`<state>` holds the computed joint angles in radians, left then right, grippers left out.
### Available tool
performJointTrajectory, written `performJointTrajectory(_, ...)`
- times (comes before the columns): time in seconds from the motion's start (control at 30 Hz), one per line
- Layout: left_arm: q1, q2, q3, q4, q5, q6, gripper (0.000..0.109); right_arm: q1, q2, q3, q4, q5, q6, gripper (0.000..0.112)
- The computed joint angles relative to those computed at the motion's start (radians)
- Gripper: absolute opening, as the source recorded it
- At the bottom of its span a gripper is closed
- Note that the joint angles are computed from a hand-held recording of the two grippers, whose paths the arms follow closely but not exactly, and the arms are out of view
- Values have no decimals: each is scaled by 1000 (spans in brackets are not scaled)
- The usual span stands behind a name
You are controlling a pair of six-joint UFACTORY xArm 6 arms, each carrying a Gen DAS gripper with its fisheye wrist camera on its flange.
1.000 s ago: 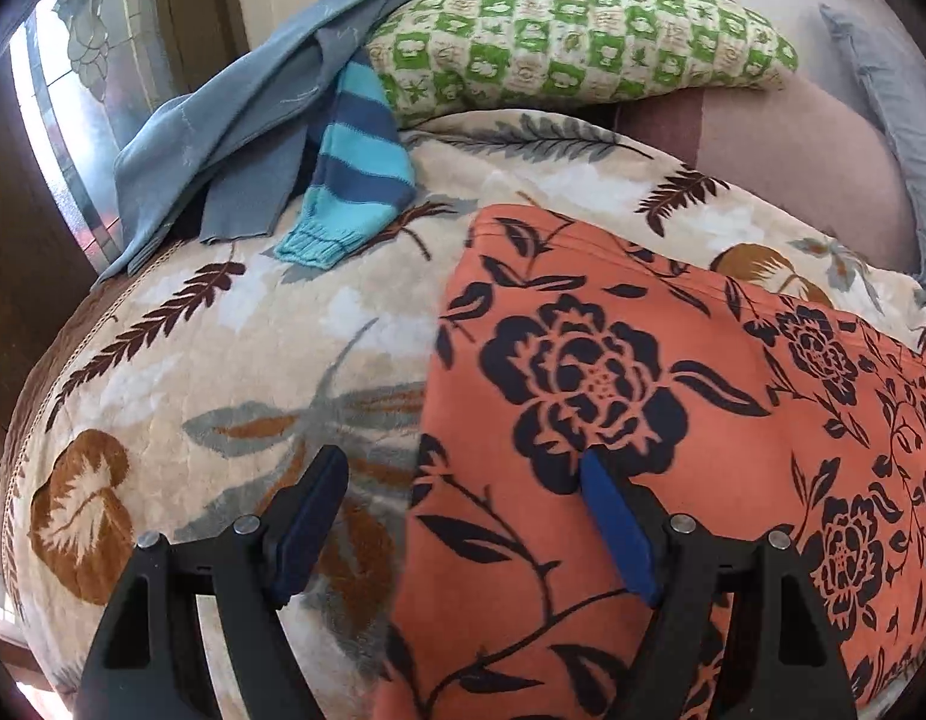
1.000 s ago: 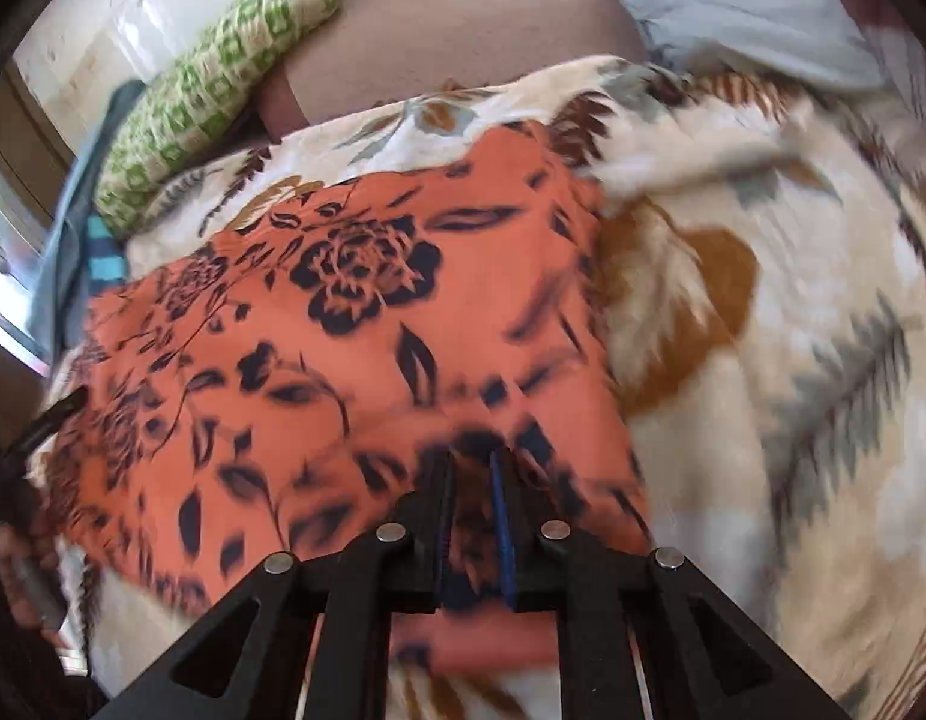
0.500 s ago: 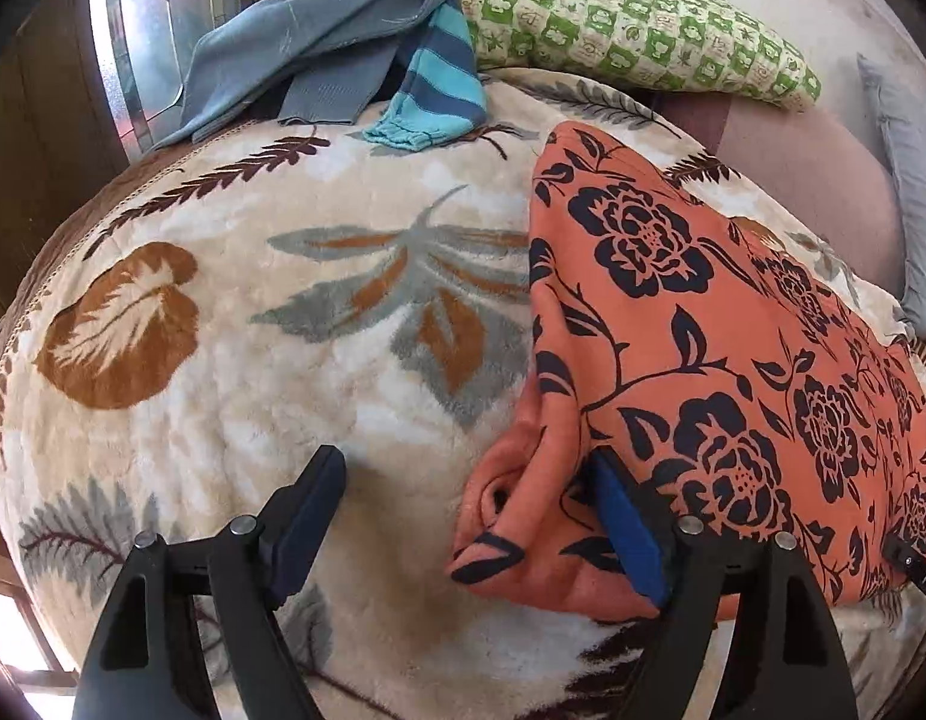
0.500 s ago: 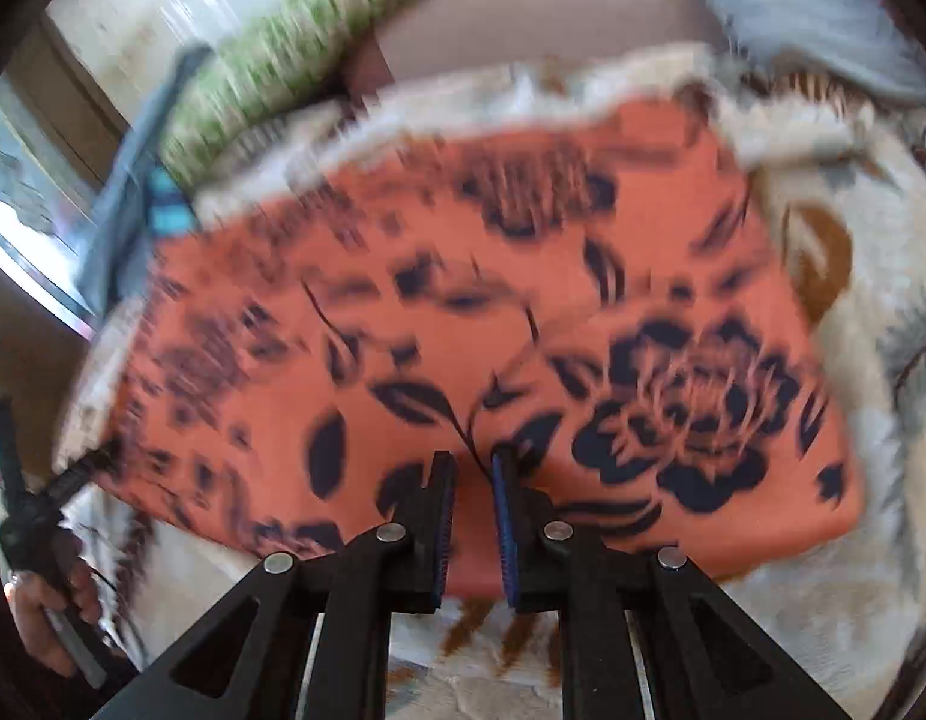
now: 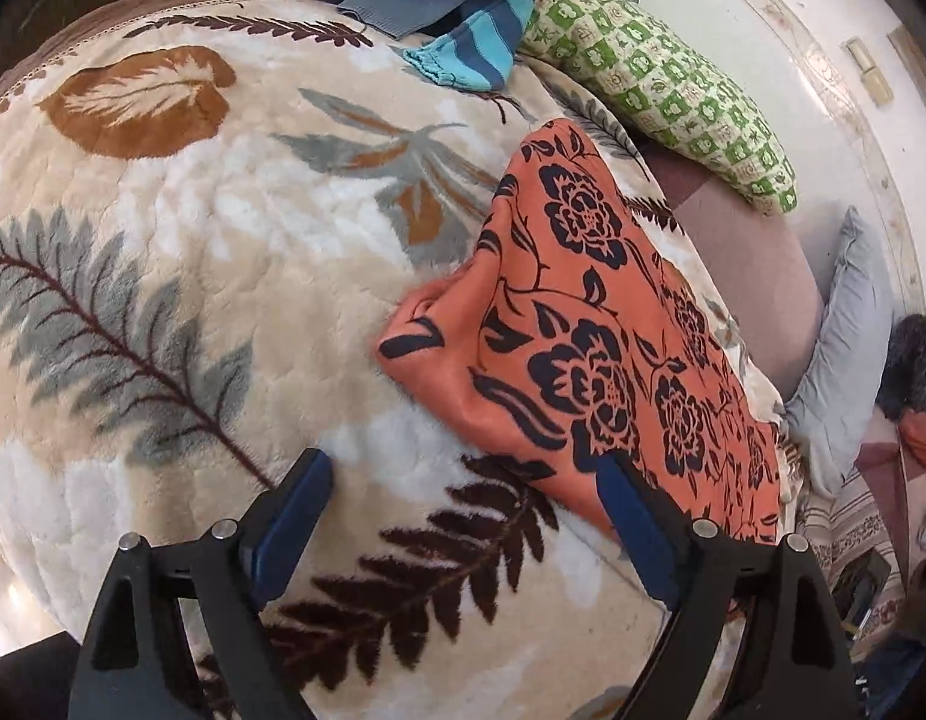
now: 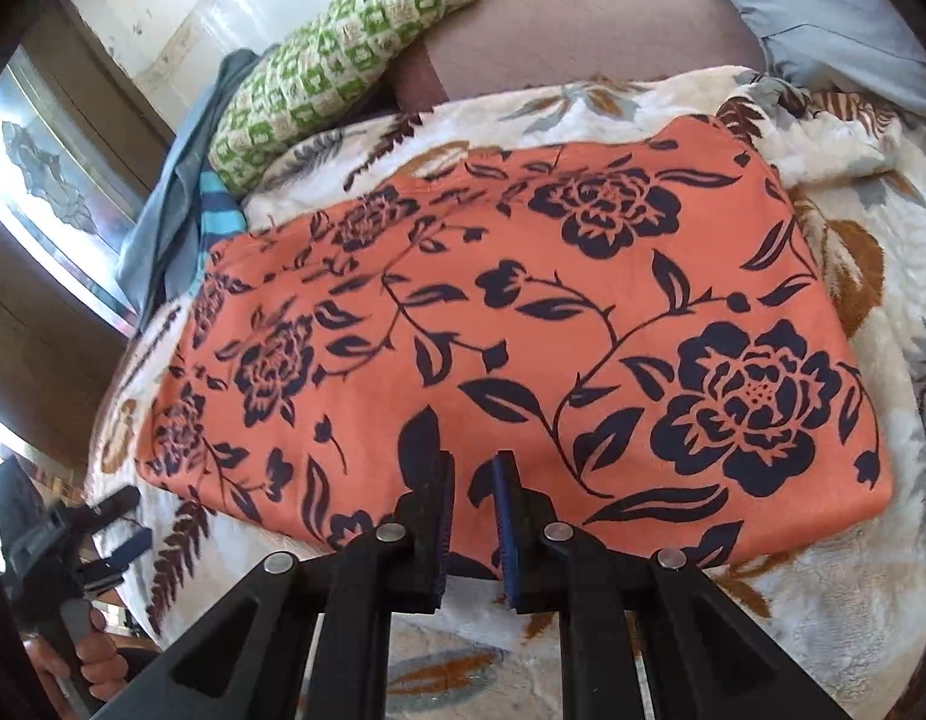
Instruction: Fold small clothes
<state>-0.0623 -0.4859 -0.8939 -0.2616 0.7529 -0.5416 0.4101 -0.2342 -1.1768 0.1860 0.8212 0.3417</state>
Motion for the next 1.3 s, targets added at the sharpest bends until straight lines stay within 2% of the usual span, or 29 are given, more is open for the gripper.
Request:
performJointTrajectory(0.1,-11,56,-38,33,-35,-74,91,-2,11,0,-3,9,-15,15)
performJointTrajectory(0.23,-12,125,-82,-81,-102,-18,90,-16,4,6,17,-9,-35,15)
performJointTrajectory(0.27,-13,139,-89,-126,-121,14,86,-21,2,7,25,-13,-37,15)
performJointTrajectory(0.3,-13,156,-99,-174,-131,48,70,-29,2,8,35,-18,-42,15)
performJointTrajectory(0.33,-11,172,-107,-210,-132,64,62,-36,2,9,44,-21,-48,15)
performJointTrajectory(0.37,-10,181,-106,-235,-136,69,47,-42,-3,12,49,-23,-53,15)
performJointTrajectory(0.47,-26,165,-65,-277,-199,110,35,-59,-5,12,64,-25,-67,15)
performJointTrajectory(0.57,-35,151,-31,-312,-247,134,35,-70,0,8,80,-20,-75,15)
performJointTrajectory(0.6,-32,156,-31,-315,-242,115,43,-72,3,5,80,-16,-75,15)
performJointTrajectory(0.67,-29,165,-26,-388,-257,128,51,-78,6,3,81,-11,-74,15)
performJointTrajectory(0.7,-31,170,-30,-385,-265,117,52,-80,6,3,82,-9,-73,15)
performJointTrajectory(0.77,-32,184,-54,-318,-247,83,50,-82,4,7,86,-13,-77,15)
performJointTrajectory(0.83,-37,192,-69,-246,-247,58,30,-85,2,11,84,-14,-80,15)
performJointTrajectory(0.93,-45,198,-102,-171,-240,60,17,-93,2,14,92,-11,-87,15)
performJointTrajectory(1.1,-92,198,-188,-73,-245,94,14,-122,20,-2,150,46,-98,15)
performJointTrajectory(1.2,-145,228,-300,54,-187,100,14,-157,7,14,235,40,-117,15)
performJointTrajectory(1.3,-224,275,-426,153,-110,129,14,-188,-25,39,217,-2,-84,15)
